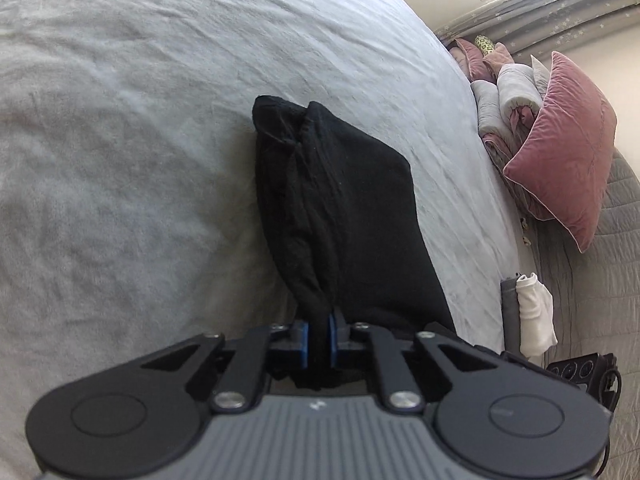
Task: Fold clothes
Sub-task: 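Grasp the folded black shirt bundle with both grippers, then lift the folded shirt with both grippers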
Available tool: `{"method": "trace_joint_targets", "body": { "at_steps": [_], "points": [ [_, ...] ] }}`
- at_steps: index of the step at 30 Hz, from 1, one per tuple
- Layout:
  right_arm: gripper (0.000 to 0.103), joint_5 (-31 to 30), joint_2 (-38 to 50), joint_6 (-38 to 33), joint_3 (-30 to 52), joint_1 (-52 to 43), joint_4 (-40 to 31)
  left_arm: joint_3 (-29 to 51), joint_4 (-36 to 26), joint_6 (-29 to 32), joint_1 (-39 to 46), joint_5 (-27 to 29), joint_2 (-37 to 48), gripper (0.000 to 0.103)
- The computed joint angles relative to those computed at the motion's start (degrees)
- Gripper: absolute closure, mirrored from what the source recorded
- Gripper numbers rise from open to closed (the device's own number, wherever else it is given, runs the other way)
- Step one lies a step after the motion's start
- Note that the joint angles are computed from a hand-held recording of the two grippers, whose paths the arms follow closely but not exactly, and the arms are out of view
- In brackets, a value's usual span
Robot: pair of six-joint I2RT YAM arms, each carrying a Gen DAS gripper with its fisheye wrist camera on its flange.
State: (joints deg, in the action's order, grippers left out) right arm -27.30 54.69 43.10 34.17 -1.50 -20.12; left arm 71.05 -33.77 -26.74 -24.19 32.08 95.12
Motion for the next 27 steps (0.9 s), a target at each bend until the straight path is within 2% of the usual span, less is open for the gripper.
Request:
{"method": "trace_joint_targets", "body": {
  "at_steps": [7,12,15,18,20,23,24,25,27],
  "points": [
    [0.097,-9.3,-6.4,-15.6,5.2,-13.4,-20.8,-9.4,1.7,-7.2,-7.4,-0.1,-10.1,0.094],
    [0.096,-13.7,-9.0,-27.7,6.1,-23.7,-32.4,-13.1,4.1,-9.4,-12.4,-0.7,-11.7,0.093],
    [0.095,-11.9,-11.2,-28.6,4.8,-25.0,-34.4,-13.3,4.1,-7.5,-14.3,-3.1,-10.5,0.091],
    [0.088,-4.7,-14.5,-27.4,4.5,-22.3,-35.5,-14.2,2.7,-3.9,-14.1,-3.5,-10.6,0.088],
    [0.088,-0.9,-16.1,-27.3,4.6,-20.8,-36.2,-14.8,1.3,-0.7,-12.6,-2.6,-11.9,0.084],
    [0.088,-0.2,-18.9,-27.2,4.6,-21.4,-37.4,-14.7,-2.4,5.4,-9.6,-1.0,-14.1,0.073],
    [0.085,-0.3,-19.9,-27.2,4.6,-21.8,-37.9,-14.8,-3.5,7.6,-8.3,-0.7,-15.3,0.068],
    [0.070,0.1,-21.2,-26.8,4.5,-21.7,-38.2,-14.8,-4.2,9.6,-6.9,-0.3,-16.3,0.066],
    [0.047,3.2,-24.9,-23.3,3.7,-18.5,-37.8,-14.5,-4.9,13.7,-3.8,0.6,-18.0,0.062]
  ]
}}
